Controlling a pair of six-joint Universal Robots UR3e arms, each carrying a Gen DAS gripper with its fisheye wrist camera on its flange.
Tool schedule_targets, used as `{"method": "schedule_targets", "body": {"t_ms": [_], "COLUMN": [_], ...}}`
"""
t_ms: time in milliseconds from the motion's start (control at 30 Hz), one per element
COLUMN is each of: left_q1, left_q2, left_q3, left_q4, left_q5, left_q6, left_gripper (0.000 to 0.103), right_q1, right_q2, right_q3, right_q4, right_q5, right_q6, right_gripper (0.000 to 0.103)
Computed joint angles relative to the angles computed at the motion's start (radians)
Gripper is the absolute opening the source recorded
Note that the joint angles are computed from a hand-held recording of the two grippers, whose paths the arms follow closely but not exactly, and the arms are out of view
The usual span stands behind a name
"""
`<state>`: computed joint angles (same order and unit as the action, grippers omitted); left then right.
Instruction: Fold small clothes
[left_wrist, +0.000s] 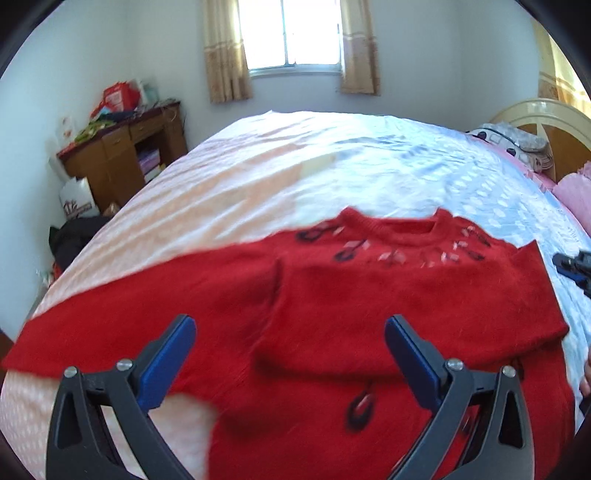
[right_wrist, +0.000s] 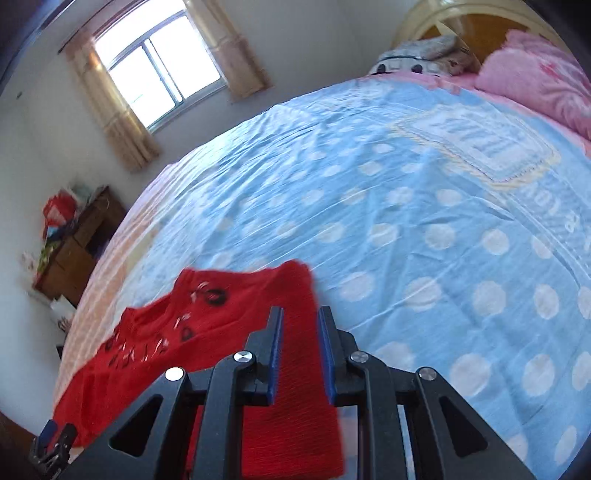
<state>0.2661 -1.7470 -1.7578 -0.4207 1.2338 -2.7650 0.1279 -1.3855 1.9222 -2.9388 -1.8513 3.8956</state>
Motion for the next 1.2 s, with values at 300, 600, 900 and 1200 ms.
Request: {"method": "schedule_targets", "body": {"t_ms": [300,600,900,1200], "left_q1": [-0.1,-0.054,-0.026,0.228], "left_q2": [-0.272,-0.257,-0.225,0.037], "left_q3": [0.294,0.25,0.23,-0.125], "left_q4": [-0.176,-0.15,-0.187,0.028], "left_q5": [0.158,0.114,0.08,-0.143], "left_q6": [-0.133,-0.174,-0.147,-0.059], "left_gripper": [0.103,0.103,0.103,0.103], "right_q1": [-0.138,-0.204,0.08,0.112], "right_q2": [0.172,-0.012,0.073,0.097], "right_q3": [-0.065,0.101,0.073,0.082], "right_q4": [-0.067,-0.148,-0.103,-0.148], "right_q5": [0.336,0.404,0.089,0.025], "right_q6": [-0.171,-0.229,-0.18,-0.179], "right_gripper": [0.02,0.019,0.019,0.019]}}
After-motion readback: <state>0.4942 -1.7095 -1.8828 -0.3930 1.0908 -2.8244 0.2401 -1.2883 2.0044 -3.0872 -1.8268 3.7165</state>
